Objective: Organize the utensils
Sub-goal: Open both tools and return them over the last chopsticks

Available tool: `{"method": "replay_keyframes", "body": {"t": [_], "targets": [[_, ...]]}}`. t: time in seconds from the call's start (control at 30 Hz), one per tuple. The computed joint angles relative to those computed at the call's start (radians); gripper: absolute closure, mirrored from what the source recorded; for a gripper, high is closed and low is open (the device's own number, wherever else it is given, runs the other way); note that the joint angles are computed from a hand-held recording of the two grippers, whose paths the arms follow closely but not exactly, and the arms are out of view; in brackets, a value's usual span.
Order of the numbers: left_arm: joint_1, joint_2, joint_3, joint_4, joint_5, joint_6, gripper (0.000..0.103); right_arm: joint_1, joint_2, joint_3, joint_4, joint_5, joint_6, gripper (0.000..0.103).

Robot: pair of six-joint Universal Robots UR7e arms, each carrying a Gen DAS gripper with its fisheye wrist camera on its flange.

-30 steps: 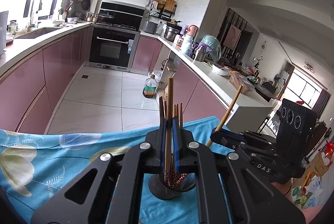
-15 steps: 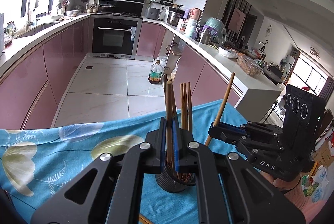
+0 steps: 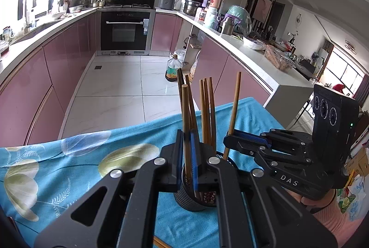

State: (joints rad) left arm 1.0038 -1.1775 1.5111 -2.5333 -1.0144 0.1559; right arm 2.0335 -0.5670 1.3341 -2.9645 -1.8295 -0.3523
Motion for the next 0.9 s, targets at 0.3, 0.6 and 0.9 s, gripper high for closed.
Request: {"method": "replay_keyframes", "body": {"t": [0.3, 0.6, 0.9], "targets": [[0.016, 0.03, -0.029, 0.004, 0.008, -0.028, 0.081, -0.008, 0.003, 0.008, -0.009, 0.0, 0.028, 0.083], [0.005, 0.001, 0.039, -0.096, 0.041, 0.016, 0.069, -0.002, -0.026, 0.063, -0.053, 0.016, 0.014, 0.075], [-0.036, -0.105, 0.214, -0.297, 0.138, 0.063, 0.049, 0.012, -0.094, 0.184, -0.112, 0.092, -0.04, 0.07]]}}
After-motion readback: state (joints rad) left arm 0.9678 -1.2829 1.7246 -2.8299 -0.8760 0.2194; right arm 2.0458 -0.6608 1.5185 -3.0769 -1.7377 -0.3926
